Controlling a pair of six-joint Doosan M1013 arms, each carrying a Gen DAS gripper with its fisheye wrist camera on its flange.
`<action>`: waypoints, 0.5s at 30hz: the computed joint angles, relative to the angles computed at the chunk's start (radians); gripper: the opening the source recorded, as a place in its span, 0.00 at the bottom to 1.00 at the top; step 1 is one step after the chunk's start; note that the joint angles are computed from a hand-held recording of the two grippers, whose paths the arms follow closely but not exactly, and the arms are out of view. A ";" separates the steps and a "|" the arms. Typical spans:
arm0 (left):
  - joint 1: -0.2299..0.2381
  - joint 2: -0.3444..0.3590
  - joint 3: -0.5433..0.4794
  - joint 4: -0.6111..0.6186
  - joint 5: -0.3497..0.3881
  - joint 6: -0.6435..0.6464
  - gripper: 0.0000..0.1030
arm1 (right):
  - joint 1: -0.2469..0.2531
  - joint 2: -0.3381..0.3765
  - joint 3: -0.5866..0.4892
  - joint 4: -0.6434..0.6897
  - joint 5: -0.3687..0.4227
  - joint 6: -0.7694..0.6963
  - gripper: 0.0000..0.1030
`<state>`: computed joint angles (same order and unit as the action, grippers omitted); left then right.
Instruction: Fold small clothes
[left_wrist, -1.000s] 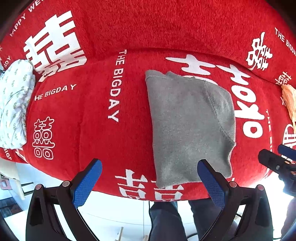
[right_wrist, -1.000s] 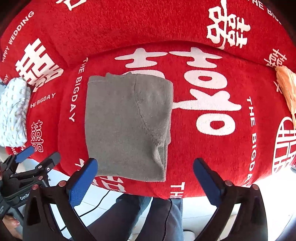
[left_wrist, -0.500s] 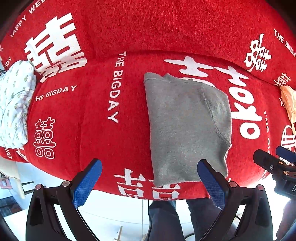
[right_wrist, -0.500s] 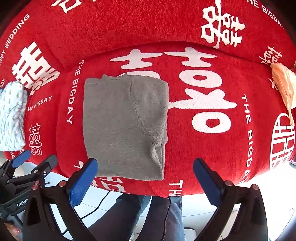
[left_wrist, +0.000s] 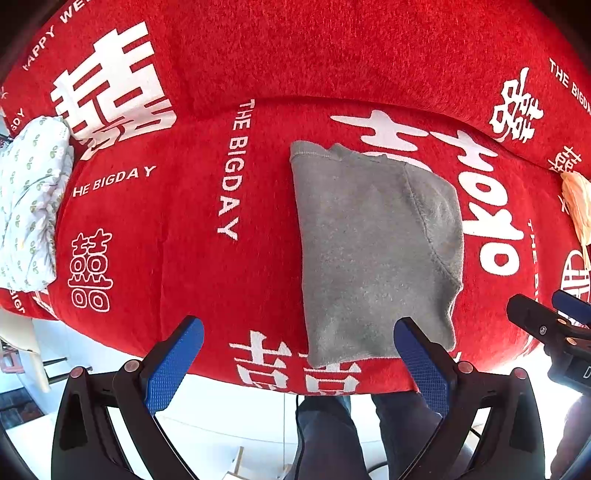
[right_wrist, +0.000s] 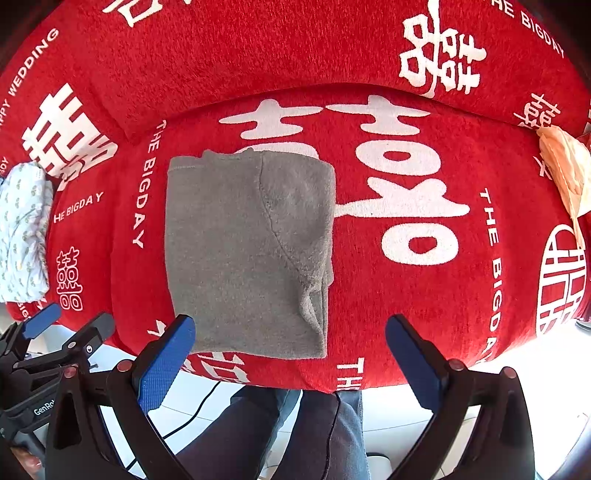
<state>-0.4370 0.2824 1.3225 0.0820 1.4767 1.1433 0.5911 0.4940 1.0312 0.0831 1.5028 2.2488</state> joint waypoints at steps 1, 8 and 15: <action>0.000 0.000 0.000 0.001 0.000 -0.001 1.00 | 0.000 0.000 -0.001 -0.001 0.001 0.000 1.00; 0.001 0.002 -0.004 0.004 0.004 0.001 1.00 | 0.004 0.004 -0.010 -0.010 0.007 -0.005 1.00; 0.002 0.002 -0.006 0.006 0.005 0.002 1.00 | 0.005 0.006 -0.014 -0.012 0.010 -0.006 1.00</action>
<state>-0.4354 0.2848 1.3162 0.0884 1.4818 1.1454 0.5960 0.5001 1.0172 0.0711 1.5124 2.2428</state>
